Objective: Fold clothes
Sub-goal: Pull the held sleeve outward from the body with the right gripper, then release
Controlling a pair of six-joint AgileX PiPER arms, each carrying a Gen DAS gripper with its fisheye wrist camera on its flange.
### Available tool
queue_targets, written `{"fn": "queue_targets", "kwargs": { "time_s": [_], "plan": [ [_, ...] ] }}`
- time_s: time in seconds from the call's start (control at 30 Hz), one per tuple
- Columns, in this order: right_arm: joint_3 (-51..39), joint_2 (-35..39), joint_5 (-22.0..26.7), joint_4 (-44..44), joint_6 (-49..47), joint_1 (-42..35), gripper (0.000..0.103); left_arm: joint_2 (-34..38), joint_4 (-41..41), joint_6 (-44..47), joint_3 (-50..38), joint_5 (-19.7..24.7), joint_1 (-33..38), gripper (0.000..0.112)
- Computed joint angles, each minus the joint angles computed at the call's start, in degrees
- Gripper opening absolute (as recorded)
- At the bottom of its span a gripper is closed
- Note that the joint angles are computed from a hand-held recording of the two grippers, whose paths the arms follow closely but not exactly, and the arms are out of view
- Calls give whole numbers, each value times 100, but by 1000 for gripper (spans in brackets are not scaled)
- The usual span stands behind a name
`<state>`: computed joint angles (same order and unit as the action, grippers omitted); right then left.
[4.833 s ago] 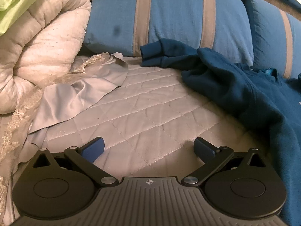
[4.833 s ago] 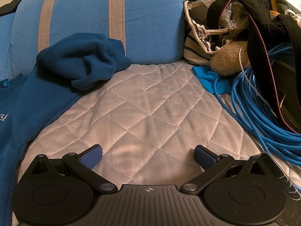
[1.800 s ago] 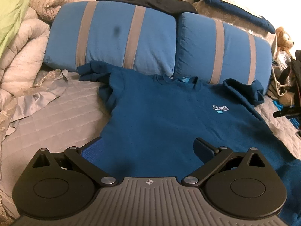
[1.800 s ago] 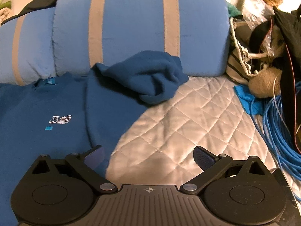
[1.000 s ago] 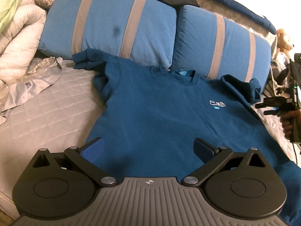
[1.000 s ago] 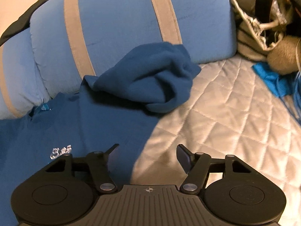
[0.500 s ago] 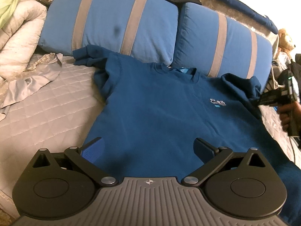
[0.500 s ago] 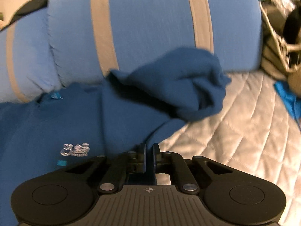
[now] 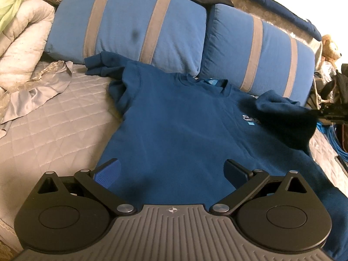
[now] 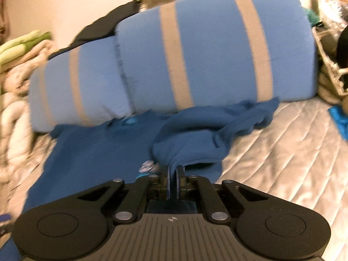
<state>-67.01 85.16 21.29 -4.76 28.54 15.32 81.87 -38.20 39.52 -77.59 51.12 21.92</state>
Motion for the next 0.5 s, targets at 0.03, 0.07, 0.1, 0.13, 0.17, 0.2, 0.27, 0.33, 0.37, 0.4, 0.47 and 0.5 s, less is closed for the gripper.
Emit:
{"fn": "queue_targets", "kwargs": {
  "time_s": [0.03,0.07,0.1,0.13,0.17,0.2,0.27,0.33,0.37,0.4,0.47,0.5],
  "plan": [
    [114,-64,-77,296,-266,36,7,2,-3,0,-5,7,6,103],
    [211,-100,-126,546,-484,60,7,4,-7,3,-7,15,12,103],
    [306,-134,-171,802,-709,83,7,5,-10,6,-10,21,19,103],
    [400,-166,-213,1069,-945,107,7,1,-8,2,-4,20,17,103],
    [442,-168,-215,1277,-1160,99,7,-4,-5,-3,2,17,14,103],
    [481,-168,-213,1479,-1373,90,7,-8,-1,-8,7,15,11,103],
    [524,-198,-86,1989,-1980,32,9,-11,25,-39,2,15,-3,103],
    [684,-278,-190,2127,-2139,-63,20,-17,32,-51,1,18,-6,103],
    [811,-390,-267,2242,-2119,-158,36,-20,35,-57,4,16,-9,103],
    [920,-472,-354,2509,-2209,-301,44,-20,47,-67,3,12,-15,103],
    [1000,-526,-522,2760,-2235,-636,63,-25,71,-73,11,-7,-31,103],
    [940,-431,-540,2753,-2206,-798,63,-21,81,-73,9,-8,-36,103]
  ]
}}
